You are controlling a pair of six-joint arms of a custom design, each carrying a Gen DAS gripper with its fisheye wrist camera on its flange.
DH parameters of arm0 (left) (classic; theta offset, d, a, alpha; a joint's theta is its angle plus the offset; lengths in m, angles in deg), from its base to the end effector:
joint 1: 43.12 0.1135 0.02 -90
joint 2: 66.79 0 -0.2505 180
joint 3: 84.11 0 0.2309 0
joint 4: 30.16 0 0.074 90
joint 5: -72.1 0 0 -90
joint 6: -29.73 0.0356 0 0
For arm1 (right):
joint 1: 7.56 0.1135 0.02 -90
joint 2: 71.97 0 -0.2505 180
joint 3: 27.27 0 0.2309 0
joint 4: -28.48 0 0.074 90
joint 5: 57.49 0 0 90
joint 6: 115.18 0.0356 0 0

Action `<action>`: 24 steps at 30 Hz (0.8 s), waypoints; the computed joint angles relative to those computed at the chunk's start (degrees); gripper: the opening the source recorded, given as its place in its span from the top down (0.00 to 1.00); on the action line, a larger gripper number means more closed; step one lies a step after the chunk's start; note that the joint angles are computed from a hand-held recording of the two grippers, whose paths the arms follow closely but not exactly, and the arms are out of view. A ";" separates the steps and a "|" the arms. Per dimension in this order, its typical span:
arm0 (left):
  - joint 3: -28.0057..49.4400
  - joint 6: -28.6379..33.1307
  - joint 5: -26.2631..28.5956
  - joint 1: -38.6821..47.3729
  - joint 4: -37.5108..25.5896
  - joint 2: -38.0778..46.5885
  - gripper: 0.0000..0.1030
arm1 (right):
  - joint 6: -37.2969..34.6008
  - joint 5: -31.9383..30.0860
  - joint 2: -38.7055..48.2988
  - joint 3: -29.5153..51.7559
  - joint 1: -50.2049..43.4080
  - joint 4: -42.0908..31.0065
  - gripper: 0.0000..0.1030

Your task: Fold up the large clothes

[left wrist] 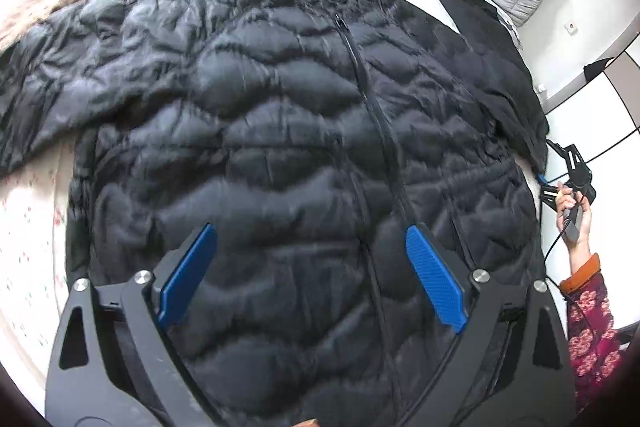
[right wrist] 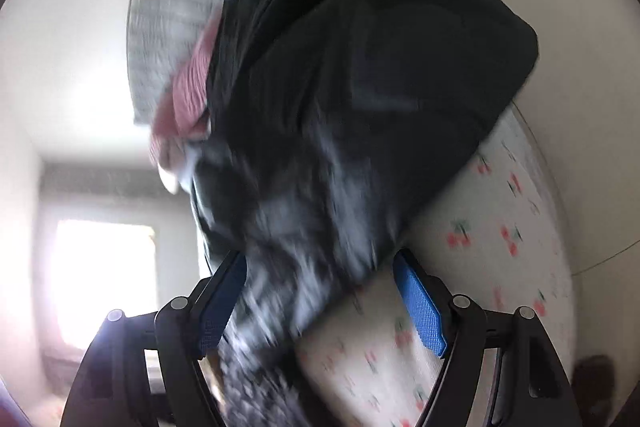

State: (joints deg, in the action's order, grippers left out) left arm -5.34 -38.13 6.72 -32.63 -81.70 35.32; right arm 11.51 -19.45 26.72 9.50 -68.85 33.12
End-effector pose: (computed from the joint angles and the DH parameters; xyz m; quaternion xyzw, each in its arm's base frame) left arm 0.3098 0.0423 0.1643 0.1262 0.9607 -0.1667 0.1827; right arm 0.1295 -0.1781 0.0767 0.5699 0.6591 0.3567 0.3369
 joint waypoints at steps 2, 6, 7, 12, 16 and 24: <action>0.63 -1.18 -1.40 -0.59 3.48 1.35 0.07 | 2.97 2.85 1.02 1.09 1.78 2.77 0.47; 1.78 -2.79 -1.25 0.28 10.02 5.13 0.07 | 6.04 8.97 -0.94 2.72 5.60 2.89 0.85; 1.94 -3.22 -1.14 0.67 11.59 6.25 0.07 | 6.02 10.31 -3.20 2.82 6.28 1.90 0.89; 2.07 -3.18 1.67 3.97 16.23 10.64 0.07 | 1.97 19.74 -20.10 6.90 12.84 -12.78 0.93; -1.75 -1.19 1.38 5.08 22.36 9.14 0.07 | -1.16 28.34 -30.33 14.47 21.48 -25.05 0.94; -8.73 -1.14 1.18 5.42 34.29 7.07 0.07 | -7.03 56.44 -29.76 39.64 58.46 -40.38 0.94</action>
State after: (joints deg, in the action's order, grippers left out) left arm -14.07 -39.27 7.90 -27.21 -47.41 42.40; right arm 4.48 36.98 -3.05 49.14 -10.40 -7.25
